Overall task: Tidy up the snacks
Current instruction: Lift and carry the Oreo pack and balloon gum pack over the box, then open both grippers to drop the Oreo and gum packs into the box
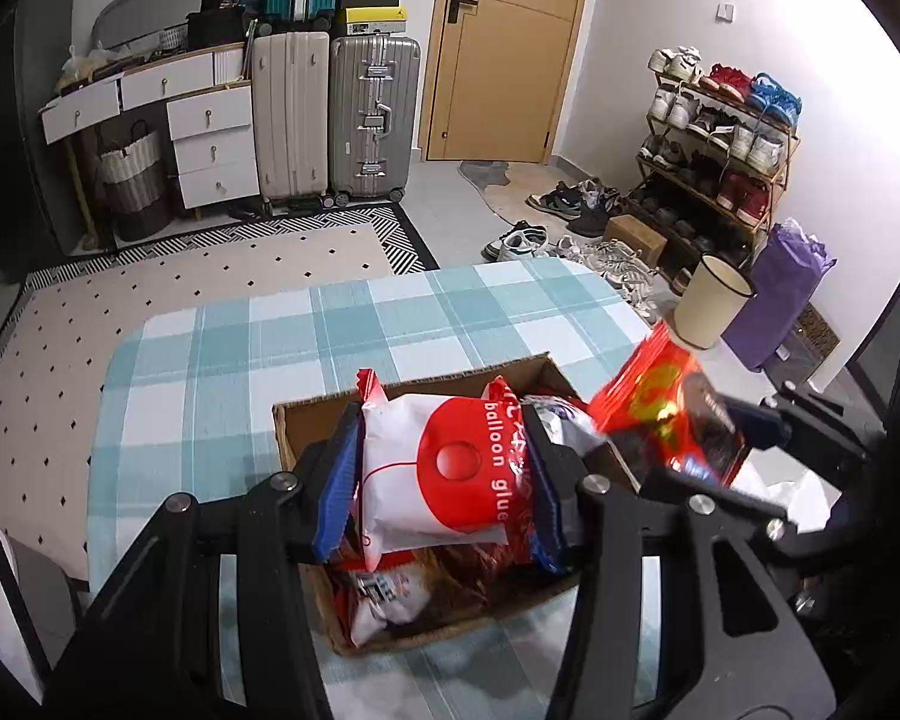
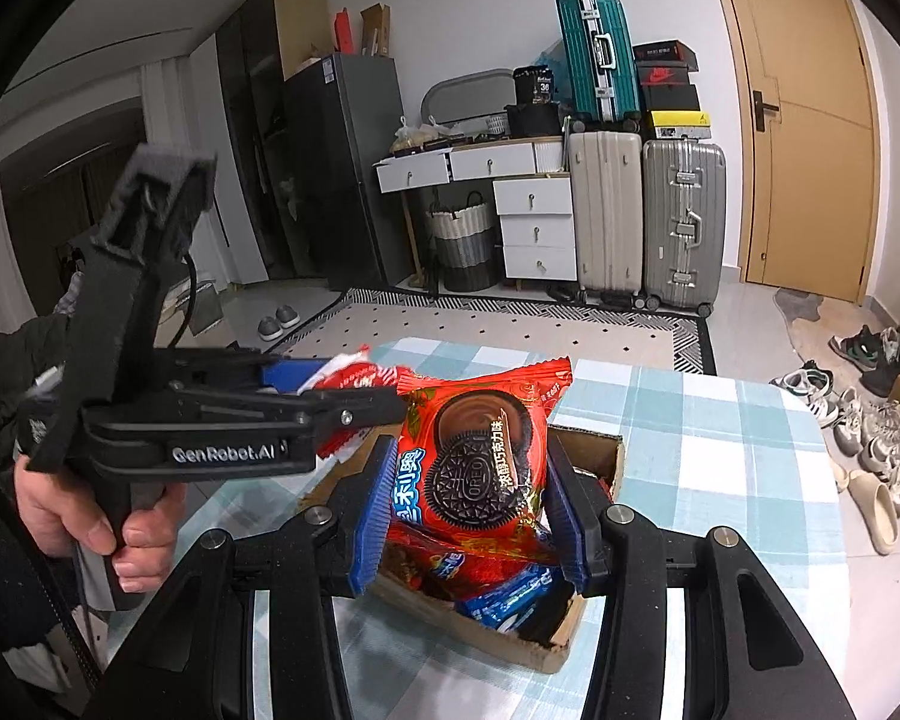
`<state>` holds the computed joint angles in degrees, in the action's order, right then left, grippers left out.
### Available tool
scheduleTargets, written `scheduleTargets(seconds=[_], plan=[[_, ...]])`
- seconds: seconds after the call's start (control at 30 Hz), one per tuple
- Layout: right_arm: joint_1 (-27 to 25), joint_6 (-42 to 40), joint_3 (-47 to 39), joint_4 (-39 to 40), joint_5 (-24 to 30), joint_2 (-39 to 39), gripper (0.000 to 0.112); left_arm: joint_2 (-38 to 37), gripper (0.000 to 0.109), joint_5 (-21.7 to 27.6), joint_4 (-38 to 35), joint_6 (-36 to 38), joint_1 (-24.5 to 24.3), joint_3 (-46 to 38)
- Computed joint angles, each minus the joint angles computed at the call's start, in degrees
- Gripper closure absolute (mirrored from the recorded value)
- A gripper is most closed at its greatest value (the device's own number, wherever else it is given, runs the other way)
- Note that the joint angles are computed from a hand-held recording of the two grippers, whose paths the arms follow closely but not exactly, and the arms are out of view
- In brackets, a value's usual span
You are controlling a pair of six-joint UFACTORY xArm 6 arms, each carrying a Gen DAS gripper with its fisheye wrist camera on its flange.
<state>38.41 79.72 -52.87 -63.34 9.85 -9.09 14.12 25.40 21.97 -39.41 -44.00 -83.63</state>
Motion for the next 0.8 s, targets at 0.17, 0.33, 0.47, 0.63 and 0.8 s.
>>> scheduleTargets(seconds=[0.17, 0.33, 0.47, 0.63, 0.8], plan=[[-1.9, -0.4, -1.2, 0.0, -2.6, 3.6, 0.066, 3.4, 0.063, -1.1, -5.3, 4.6, 1.1, -2.2], [-3.0, -0.8, -2.2, -0.3, -4.3, 6.2, 0.066, 7.5, 0.062, -2.1, -13.4, 11.4, 2.2, -4.7], [-3.7, 0.1, -2.7, -1.1, -5.1, 7.9, 0.065, 10.0, 0.061, -2.2, -17.3, 14.3, 2.6, -6.7], [-4.1, 3.1, -3.5, -5.4, -4.2, 8.9, 0.059, 11.2, 0.048, -2.1, -16.7, 15.1, 2.6, -7.8], [-3.5, 10.9, -3.1, -13.9, -3.3, 7.4, 0.053, 9.1, 0.045, -3.1, -12.6, 11.2, 2.7, -5.3]])
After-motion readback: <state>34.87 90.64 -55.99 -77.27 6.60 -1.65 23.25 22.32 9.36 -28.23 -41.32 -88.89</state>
